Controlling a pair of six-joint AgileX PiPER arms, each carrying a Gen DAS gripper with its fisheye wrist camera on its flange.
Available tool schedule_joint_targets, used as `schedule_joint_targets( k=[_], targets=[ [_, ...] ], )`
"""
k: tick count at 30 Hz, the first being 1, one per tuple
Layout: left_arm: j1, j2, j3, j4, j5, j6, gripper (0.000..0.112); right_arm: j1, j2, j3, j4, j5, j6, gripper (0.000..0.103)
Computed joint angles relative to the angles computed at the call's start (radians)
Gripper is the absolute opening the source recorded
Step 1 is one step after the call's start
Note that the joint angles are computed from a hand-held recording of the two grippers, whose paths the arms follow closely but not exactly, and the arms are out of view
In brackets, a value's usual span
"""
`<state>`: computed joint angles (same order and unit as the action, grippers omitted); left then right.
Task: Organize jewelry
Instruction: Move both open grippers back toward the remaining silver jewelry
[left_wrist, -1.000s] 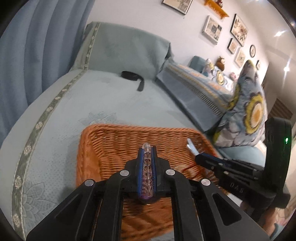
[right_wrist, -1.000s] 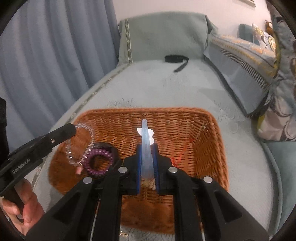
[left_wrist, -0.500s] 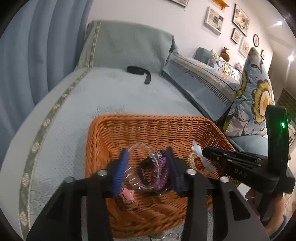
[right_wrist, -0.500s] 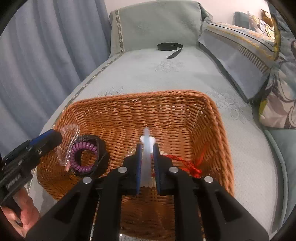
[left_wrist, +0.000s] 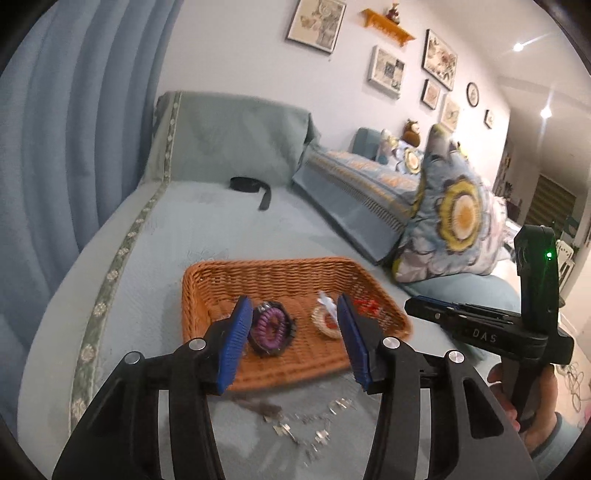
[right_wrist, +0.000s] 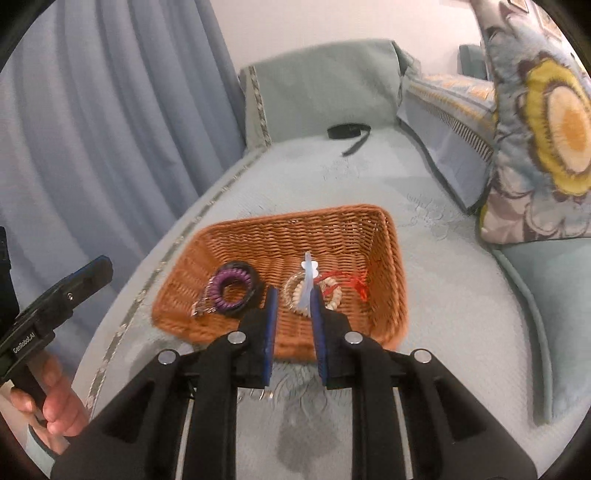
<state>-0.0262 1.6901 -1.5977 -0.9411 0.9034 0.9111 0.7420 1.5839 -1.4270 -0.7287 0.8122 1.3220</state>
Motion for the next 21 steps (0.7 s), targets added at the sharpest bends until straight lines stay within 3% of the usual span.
schedule_joint_targets(
  k=[5,8,14,16,18,21],
  targets=[
    [0.059,-0.115,0.181,-0.05,0.027,0.037,0.049,0.069,-0.067,0.119,-0.075,-0.03,0.119,0.016],
    [0.098,-0.113,0.252,-0.092,0.073,0.059,0.049,0.075,-0.074,0.198,-0.1,-0.071,0.17,0.016],
    [0.054,-0.04,0.298,-0.019,0.004,0.029,0.049,0.041,-0.028,0.279,-0.082,-0.111,0.159,0.017],
    [0.033,-0.007,0.295,0.019,-0.009,0.006,0.049,0.024,-0.008,0.296,-0.06,-0.128,0.159,0.022],
    [0.005,0.037,0.279,0.069,0.002,-0.021,0.051,0.004,0.006,0.315,-0.037,-0.167,0.156,0.037],
    [-0.028,0.056,0.297,0.112,-0.055,-0.055,0.051,-0.011,0.047,0.283,0.01,-0.151,0.107,0.041]
  ],
)
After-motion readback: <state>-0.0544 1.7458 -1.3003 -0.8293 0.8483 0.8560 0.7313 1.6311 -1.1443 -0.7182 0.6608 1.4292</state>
